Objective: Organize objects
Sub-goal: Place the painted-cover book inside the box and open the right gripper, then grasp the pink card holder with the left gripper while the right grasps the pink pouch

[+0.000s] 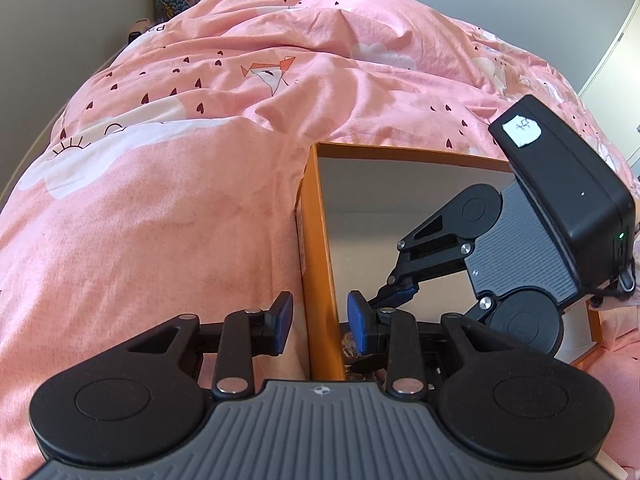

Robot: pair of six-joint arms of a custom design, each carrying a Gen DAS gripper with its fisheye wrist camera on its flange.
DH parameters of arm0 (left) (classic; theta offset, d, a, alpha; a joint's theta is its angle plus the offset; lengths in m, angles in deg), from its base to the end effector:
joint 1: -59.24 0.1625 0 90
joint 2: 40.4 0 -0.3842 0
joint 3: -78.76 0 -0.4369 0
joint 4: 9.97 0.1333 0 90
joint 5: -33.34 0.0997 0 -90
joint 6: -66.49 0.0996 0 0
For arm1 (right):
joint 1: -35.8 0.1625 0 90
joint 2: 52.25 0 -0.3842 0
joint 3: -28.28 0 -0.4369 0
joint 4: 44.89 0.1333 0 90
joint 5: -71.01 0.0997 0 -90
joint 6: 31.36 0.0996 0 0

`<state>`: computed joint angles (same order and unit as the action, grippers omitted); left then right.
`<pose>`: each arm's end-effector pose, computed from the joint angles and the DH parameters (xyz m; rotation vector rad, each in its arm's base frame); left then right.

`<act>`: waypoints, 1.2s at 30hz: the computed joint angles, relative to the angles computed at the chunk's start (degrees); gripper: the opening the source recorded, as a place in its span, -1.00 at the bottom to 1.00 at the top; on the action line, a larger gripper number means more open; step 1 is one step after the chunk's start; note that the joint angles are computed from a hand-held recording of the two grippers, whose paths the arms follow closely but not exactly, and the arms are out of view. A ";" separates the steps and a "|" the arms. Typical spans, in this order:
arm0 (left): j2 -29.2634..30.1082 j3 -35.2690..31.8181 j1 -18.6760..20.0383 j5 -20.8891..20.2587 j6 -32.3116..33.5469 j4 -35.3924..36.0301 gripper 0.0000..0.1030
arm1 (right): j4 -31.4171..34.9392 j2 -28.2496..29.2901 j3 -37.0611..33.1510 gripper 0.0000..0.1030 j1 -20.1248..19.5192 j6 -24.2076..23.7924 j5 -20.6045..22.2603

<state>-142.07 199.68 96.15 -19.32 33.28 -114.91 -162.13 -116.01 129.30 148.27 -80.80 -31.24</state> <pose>-0.2261 -0.4121 0.3083 0.4753 2.5232 -0.5228 0.3325 -0.5105 0.1294 1.7588 -2.3774 -0.3261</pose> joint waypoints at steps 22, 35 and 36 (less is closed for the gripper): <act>-7.42 9.53 -18.51 7.47 -8.07 -1.21 -0.31 | -29.77 -20.92 22.21 -0.09 5.41 24.64 -7.12; -14.02 13.12 -18.72 -3.45 -13.20 6.92 -0.19 | -41.69 -35.57 39.20 0.11 11.89 39.60 -19.08; -14.37 13.01 -17.91 -4.58 -13.62 7.53 -0.19 | -41.36 -35.95 39.92 0.11 12.35 40.64 -20.12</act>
